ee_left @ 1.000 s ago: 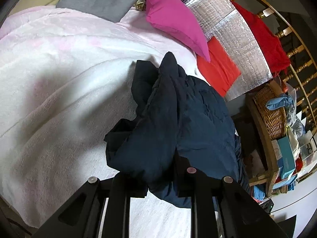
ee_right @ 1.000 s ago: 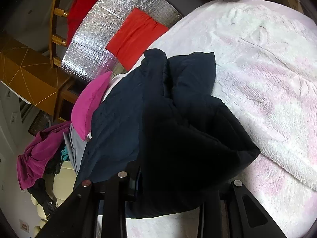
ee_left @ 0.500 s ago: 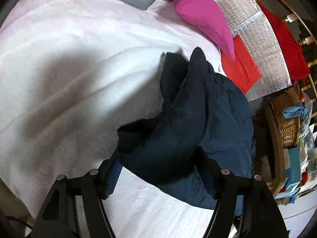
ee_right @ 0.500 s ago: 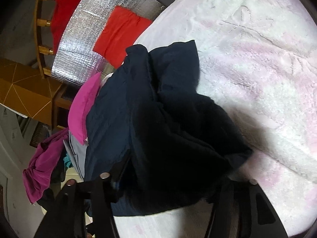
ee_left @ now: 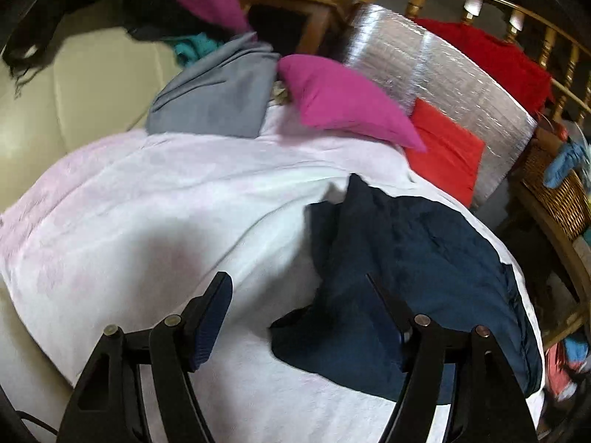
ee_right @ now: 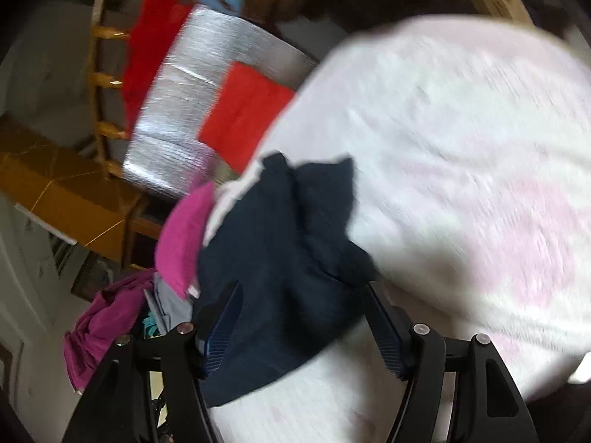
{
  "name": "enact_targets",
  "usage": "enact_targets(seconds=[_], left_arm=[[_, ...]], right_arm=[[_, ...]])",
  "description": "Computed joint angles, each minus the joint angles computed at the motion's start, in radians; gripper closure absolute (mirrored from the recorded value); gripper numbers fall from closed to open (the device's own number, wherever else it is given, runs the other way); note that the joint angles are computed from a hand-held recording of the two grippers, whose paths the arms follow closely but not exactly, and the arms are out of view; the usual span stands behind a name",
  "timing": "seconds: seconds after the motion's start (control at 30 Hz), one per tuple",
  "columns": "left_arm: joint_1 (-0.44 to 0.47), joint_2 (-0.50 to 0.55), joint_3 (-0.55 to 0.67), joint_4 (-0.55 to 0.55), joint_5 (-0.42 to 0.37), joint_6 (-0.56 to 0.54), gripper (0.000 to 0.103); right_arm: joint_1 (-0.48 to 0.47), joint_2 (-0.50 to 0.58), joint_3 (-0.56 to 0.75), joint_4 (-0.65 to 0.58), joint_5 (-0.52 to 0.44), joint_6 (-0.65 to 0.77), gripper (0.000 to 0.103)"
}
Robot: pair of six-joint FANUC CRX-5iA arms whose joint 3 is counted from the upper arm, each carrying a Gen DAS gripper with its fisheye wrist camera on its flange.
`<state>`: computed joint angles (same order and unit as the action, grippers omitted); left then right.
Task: Fold large clothes
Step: 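Press the folded navy jacket flat with both grippers and open them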
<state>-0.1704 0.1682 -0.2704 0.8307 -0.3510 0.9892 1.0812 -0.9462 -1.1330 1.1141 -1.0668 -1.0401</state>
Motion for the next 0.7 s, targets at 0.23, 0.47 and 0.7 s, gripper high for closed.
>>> enact_targets(seconds=[0.23, 0.47, 0.7], left_arm=[[-0.018, 0.075, 0.168, -0.318, -0.154, 0.174, 0.029], [-0.038, 0.150, 0.322, -0.607, -0.322, 0.414, 0.010], [-0.024, 0.151, 0.335, -0.602, -0.391, 0.496, 0.006]], right_arm=[[-0.351, 0.163, 0.065, -0.032, 0.414, 0.183, 0.047], [-0.478, 0.282, 0.095, -0.210, 0.569, 0.225, 0.055], [-0.387, 0.272, 0.146, -0.222, 0.422, 0.277, 0.054]])
